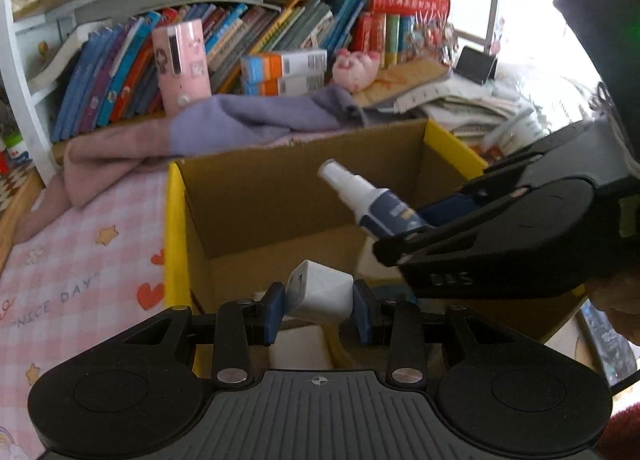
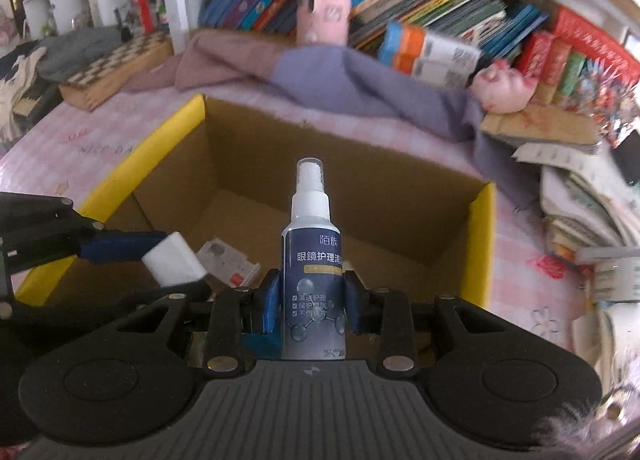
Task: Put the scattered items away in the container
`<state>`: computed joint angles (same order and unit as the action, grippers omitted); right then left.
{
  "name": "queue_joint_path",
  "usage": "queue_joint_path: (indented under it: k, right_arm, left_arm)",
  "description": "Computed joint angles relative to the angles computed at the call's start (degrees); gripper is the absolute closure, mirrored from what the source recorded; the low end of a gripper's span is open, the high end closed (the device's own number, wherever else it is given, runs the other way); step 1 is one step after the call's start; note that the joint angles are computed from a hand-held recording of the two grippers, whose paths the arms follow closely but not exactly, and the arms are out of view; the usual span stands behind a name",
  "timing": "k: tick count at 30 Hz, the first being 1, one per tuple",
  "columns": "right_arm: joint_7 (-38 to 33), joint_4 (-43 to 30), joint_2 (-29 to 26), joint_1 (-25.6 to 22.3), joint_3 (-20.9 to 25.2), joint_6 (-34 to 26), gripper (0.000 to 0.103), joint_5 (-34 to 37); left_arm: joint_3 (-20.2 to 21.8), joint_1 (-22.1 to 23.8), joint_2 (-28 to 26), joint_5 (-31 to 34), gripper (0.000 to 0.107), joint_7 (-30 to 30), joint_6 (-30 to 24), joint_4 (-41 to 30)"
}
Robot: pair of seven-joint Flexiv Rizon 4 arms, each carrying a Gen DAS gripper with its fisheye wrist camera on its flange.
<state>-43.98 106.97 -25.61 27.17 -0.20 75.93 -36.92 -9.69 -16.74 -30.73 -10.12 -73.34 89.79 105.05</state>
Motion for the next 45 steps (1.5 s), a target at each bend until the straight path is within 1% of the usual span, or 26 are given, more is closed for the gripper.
queue_joint_path:
  k: [3, 10, 11, 13, 14, 16, 17, 18, 19, 20, 21, 22, 23, 26, 28, 29, 31, 34, 37, 41, 43, 45]
  right_arm:
    - [-2.74, -1.26, -1.12, -1.08, 1.9, -1.17, 0.072, 2.25]
    - [-5.64, -1.87, -1.78, -1.39, 3.07, -1.9, 0.072, 5.73]
    - [-5.54, -1.72, -1.69, -1.19, 2.82, -1.62, 0.072, 5.81]
    - [-3.3, -0.75, -1.24, 0.36, 0.34, 0.13, 0.072, 3.92]
    - [-1.9, -0.16, -0.93, 1.0, -0.81, 1.36, 0.071, 2.93]
    - [0.2, 0.74, -0.29, 1.71, -2.2, 3.25, 0.065, 1.57]
    - [1.95, 1.51, 0.25, 2.58, -3.58, 4.31, 0.064, 0.2]
    - [3.97, 2.34, 0.89, 3.6, -5.13, 5.24, 0.062, -1.48]
    - [6.38, 3.28, 1.57, 4.69, -6.86, 6.28, 0.06, -3.5]
    - [9.91, 4.56, 2.46, 6.28, -9.38, 7.71, 0.059, -6.36]
    - [13.79, 5.69, 3.28, 7.82, -11.9, 8.95, 0.054, -9.59]
    - [17.73, 6.7, 4.06, 9.22, -14.36, 10.09, 0.052, -13.09]
    - [22.78, 7.94, 5.07, 11.16, -17.64, 11.44, 0.052, -17.78]
    - [37.41, 10.45, 8.05, 14.88, -25.05, 14.45, 0.049, -32.44]
    - [46.03, 11.17, 10.3, 15.56, -27.02, 13.76, 0.049, -42.45]
    - [49.24, 11.63, 11.61, 15.54, -26.81, 12.18, 0.048, -46.24]
    - [53.96, 12.76, 13.94, 15.1, -25.32, 8.99, 0.048, -51.13]
    - [58.32, 14.6, 16.72, 14.26, -22.27, 4.94, 0.046, -54.86]
    - [60.8, 16.49, 18.74, 14.09, -18.75, -0.66, 0.046, -55.59]
    - [64.36, 18.5, 20.72, 13.74, -13.89, -7.04, 0.044, -54.78]
    - [66.09, 19.23, 21.51, 13.81, -11.2, -10.57, 0.042, -54.61]
    - [67.6, 19.68, 22.0, 14.01, -8.44, -14.33, 0.038, -54.47]
  left_arm:
    - [1.54, -1.46, -0.51, 0.24, 0.072, -1.04, -0.93, -0.6]
    - [5.02, -4.42, -0.92, 1.95, 0.071, -3.73, -1.64, -1.35]
    - [5.31, -4.69, -0.86, 2.2, 0.071, -4.16, -1.4, -1.25]
    - [6.25, -5.53, -0.75, 2.91, 0.069, -5.16, -0.35, -0.97]
    - [6.38, -5.67, -0.57, 3.31, 0.06, -5.45, 0.72, -0.55]
    - [5.44, -5.03, 0.06, 3.93, 0.051, -5.15, 3.0, 0.65]
    - [6.86, -6.28, 0.39, 4.36, 0.037, -5.75, 4.24, 1.03]
    - [10.02, -8.91, 0.56, 4.88, 0.026, -7.01, 5.97, 1.28]
    - [13.22, -11.56, 0.64, 5.27, 0.024, -8.16, 7.98, 1.59]
    - [14.8, -12.85, 0.88, 5.39, 0.023, -8.56, 9.68, 2.11]
    - [15.45, -13.39, 1.37, 5.31, 0.023, -8.59, 11.06, 2.84]
    - [15.84, -13.73, 1.96, 4.93, 0.022, -8.49, 11.91, 3.56]
    - [16.58, -14.38, 2.53, 4.35, 0.019, -8.47, 12.79, 4.34]
    - [19.5, -17.05, 4.4, 2.16, 0.013, -7.73, 16.26, 7.57]
    - [21.93, -19.29, 5.65, 0.35, 0.012, -6.53, 18.67, 10.06]
    - [23.04, -20.26, 6.43, -0.63, 0.011, -5.76, 19.58, 11.48]
    - [24.82, -21.92, 8.11, -2.83, 0.011, -4.22, 21.05, 14.38]
    - [25.95, -23.19, 10.37, -6.23, 0.011, -2.27, 23.16, 18.33]
    - [26.54, -24.5, 12.5, -10.91, 0.01, -0.62, 25.12, 22.19]
    - [25.12, -23.45, 15.43, -14.35, 0.01, 0.62, 27.8, 26.96]
    - [24.79, -23.67, 16.56, -16.51, 0.008, 2.0, 29.24, 29.17]
    - [23.84, -22.84, 17.99, -17.0, 0.006, 2.42, 30.73, 31.68]
